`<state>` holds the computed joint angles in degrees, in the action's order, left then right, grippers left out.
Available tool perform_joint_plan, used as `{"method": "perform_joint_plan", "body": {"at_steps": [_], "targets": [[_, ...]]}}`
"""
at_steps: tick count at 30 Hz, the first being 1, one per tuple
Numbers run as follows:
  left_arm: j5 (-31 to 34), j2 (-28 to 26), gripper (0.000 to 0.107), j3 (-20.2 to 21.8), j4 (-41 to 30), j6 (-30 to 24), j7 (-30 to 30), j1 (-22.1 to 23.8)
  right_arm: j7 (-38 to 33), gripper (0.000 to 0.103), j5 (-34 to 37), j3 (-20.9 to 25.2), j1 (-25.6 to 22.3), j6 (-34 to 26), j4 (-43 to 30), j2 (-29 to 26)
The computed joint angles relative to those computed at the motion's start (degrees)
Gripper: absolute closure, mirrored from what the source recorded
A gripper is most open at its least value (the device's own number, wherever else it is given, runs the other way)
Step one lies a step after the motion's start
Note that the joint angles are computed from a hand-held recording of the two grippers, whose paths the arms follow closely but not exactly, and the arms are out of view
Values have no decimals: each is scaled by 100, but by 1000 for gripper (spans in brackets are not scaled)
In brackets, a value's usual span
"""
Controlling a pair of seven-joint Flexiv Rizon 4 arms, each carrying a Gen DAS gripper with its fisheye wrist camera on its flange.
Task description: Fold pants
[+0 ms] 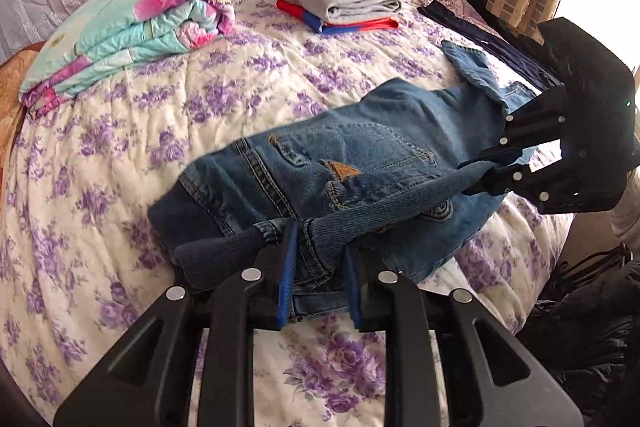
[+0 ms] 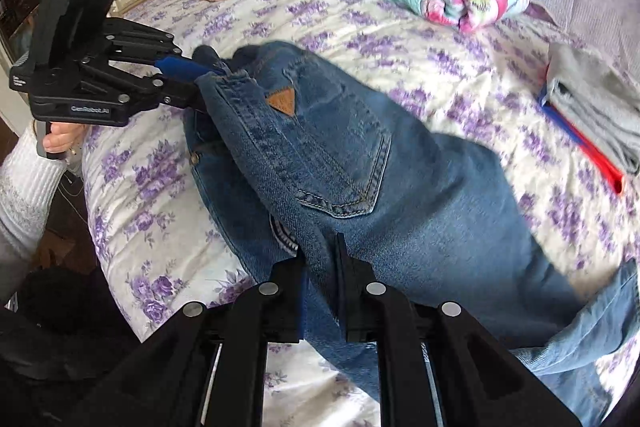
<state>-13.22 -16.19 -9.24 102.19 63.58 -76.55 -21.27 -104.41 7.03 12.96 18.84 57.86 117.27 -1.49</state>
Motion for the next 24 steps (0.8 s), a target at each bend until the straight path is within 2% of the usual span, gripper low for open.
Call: {"method": "perform_joint_plan", "body": {"at_steps": [2,5,6,8,9,10,13,16,18,20,21,22,24], "targets": [[-288,70,84,-148,302,194,288,69,249,90,-34,17,27,292,196,-156],[-56,341,81,-32,636,558,82,-104,385,90,101,54,6,579,308,-164],[-272,513,75,-121,836,667,206,-67,405,90,188,62,-7,584,306,-146],[-1243,908,75,-417,1326,1051,927,26,346,90,348,71,-23,645,300,-160],[-1328,1053,73,-374,1465,1334,899,-58,342,90,366,77,-24,697,319,-161],[-1170,1160,70,-273,1487,1473,599,-146,360,89,352,82,-20,752,351,-151],[-224,1095,69,-24,988,1188,-892,-286,368,88,355,90,-15,841,385,-139],[881,613,69,162,119,694,-2506,-531,432,87,320,93,-10,925,449,-88],[1700,164,69,398,-571,107,-3607,-836,462,86,339,90,-6,912,461,-36],[2111,-231,87,544,-1069,-608,-4396,-1073,464,80,456,86,-18,749,454,72],[2072,-378,98,525,-1143,-839,-4577,-1074,499,76,499,85,-19,599,472,181],[2102,-499,99,566,-1179,-1033,-4855,-1108,486,73,551,82,-13,406,487,310],[2304,-458,104,643,-885,-622,-5216,-1143,23,61,1109,8,35,-151,377,615]]}}
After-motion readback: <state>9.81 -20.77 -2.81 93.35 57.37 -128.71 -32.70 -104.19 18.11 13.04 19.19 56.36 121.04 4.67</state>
